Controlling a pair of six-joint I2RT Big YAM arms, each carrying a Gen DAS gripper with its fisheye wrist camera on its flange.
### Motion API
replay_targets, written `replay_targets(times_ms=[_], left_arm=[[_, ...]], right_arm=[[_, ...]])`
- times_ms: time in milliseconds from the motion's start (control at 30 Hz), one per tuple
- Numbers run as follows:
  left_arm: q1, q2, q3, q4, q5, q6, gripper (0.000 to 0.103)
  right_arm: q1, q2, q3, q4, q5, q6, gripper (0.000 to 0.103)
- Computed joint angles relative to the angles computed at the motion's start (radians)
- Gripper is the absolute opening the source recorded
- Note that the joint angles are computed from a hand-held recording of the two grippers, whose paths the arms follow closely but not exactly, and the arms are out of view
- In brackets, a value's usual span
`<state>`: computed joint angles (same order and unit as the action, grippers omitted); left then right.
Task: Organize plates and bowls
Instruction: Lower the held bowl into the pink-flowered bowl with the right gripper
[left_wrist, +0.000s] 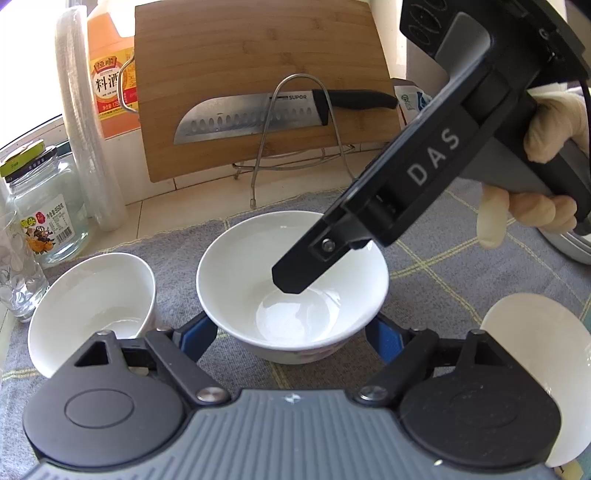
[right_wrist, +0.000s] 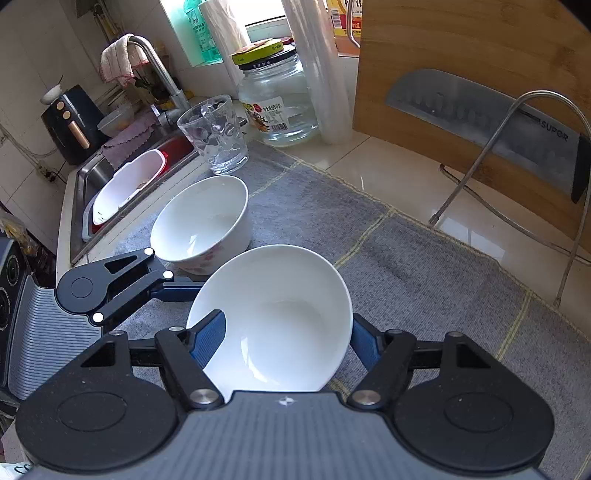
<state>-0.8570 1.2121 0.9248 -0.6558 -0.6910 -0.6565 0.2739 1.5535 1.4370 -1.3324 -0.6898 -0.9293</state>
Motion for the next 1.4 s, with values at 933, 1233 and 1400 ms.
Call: replay_targets(times_ms=[933,1233,1400], left_arm=[[-0.158,0.008,0.135,-0.197,-0.078,-0.088,0.087],[-0.218,0.025,0.173,-0.248,-0.101,-0.133,0.087],[-0.247,0.041,0.195,-0.263,-0.098,-0.161,0.087]], right_arm=[[-0.118,-0.141,-0.012,-0.198,-0.050,-0.155,0.078],[-0.167,-0.176,-0.023,-0.264,-0.055,-0.223,0.078],[-0.201,-0.195,-0.041,-0.294,-0.049,-0.266,0.078]])
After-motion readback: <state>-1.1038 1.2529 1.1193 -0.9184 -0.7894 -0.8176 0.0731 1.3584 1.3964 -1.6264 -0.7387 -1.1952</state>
